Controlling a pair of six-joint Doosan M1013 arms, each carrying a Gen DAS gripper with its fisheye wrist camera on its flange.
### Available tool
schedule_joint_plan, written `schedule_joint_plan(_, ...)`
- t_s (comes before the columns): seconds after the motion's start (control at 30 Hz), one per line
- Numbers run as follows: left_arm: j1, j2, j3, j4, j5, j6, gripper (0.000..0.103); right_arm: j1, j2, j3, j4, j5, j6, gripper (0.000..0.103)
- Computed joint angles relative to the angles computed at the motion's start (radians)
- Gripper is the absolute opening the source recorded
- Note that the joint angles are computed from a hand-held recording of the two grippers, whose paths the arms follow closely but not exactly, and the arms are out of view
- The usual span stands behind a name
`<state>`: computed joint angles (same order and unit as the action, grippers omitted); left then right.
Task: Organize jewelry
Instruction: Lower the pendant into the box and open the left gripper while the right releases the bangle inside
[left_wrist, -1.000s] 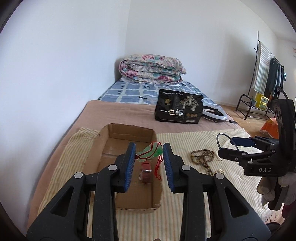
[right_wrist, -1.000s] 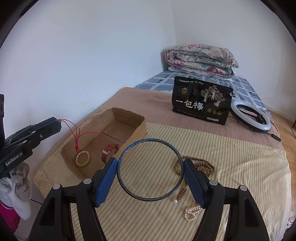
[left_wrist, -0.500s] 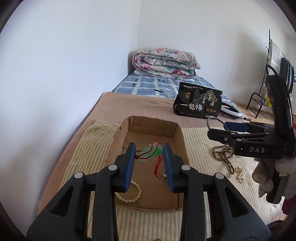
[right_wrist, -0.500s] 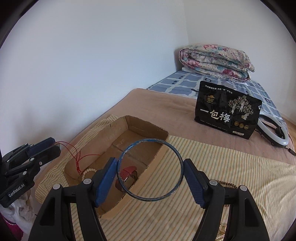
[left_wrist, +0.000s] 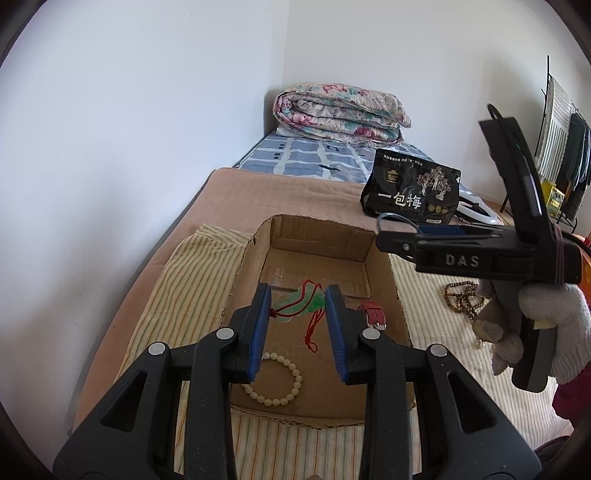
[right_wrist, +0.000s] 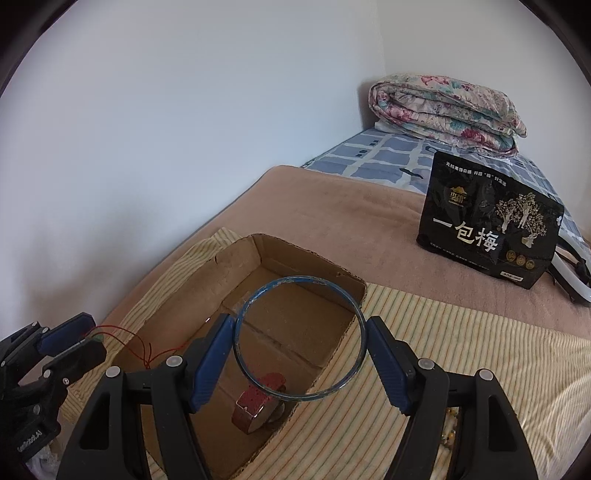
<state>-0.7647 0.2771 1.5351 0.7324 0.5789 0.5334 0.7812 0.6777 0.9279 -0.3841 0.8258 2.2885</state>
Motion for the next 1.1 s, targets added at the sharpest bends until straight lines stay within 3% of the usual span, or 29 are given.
schedule_joint_plan(0.53,0.003,0.022,-0.011,-0.021,0.013,0.047,0.030,-0.006,0.088,-0.127,0.027,0.054,-0.046,0.075)
schedule_joint_plan(0.63,0.003,0.023,-0.010,-0.033,0.007,0.068,0.030,-0.007,0.092,-0.133,0.030,0.054,-0.046,0.083)
schedule_joint_plan(0.67,0.002,0.023,-0.011,-0.031,0.009,0.070,0.032,-0.005,0.092,-0.132,0.022,0.055,-0.041,0.090)
schedule_joint_plan(0.7,0.000,0.024,-0.012,-0.025,0.013,0.066,0.044,-0.004,0.092,-0.133,0.011,0.056,-0.034,0.095)
schedule_joint_plan(0.77,-0.002,0.022,-0.007,0.002,0.004,0.039,0.057,-0.001,0.089,-0.128,-0.007,0.053,-0.021,0.099)
schedule_joint_plan(1.1,-0.003,0.022,-0.010,0.005,0.014,0.034,0.058,0.001,0.085,-0.125,-0.005,0.058,-0.029,0.100)
